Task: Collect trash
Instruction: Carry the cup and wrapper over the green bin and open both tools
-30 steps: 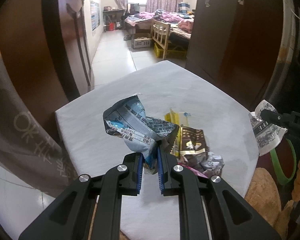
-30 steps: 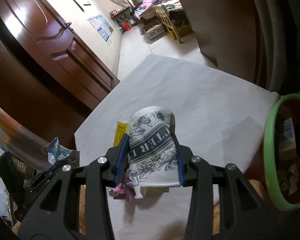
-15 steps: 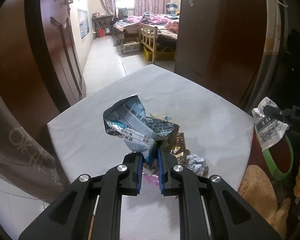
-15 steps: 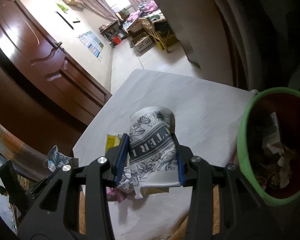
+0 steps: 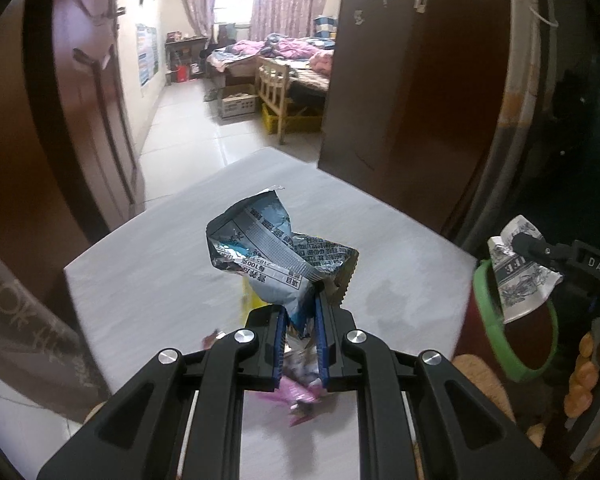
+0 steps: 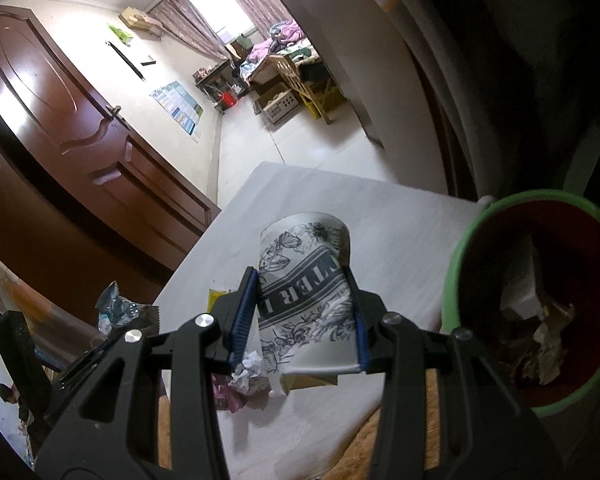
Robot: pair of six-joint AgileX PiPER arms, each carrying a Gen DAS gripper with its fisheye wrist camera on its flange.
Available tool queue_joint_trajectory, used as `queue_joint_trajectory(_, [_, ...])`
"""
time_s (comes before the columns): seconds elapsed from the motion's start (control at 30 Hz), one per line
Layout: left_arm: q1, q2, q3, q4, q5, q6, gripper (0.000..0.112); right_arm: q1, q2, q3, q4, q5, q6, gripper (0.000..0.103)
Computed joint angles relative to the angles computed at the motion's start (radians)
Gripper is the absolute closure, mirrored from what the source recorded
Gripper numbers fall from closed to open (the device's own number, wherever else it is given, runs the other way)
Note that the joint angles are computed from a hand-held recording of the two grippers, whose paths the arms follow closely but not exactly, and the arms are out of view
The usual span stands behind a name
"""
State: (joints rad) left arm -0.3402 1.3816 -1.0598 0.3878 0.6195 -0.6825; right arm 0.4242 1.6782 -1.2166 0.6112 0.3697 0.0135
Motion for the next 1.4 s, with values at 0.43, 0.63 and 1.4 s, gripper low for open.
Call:
queue_joint_trajectory(0.43, [-0.111,0.137,-0.145,-0.081,-0.029,0.062,0.102,-0.103,-0.065,0.047,0.071,0.012,-0.100,0.063])
queue_joint_trajectory(0.63, [-0.163,0.194,-0.211,-0.111,-0.035,0.071,0.102,-0.169,-0.089,0.095,0.136,0.018,-0.170,0.063])
queue_joint_trajectory(1.4, [-0.311,0.585,-0.718,-0.450,0.079,0.378,0.058,-0.433,-0.189,0.293,0.186,-0.008,-0.209,0.052])
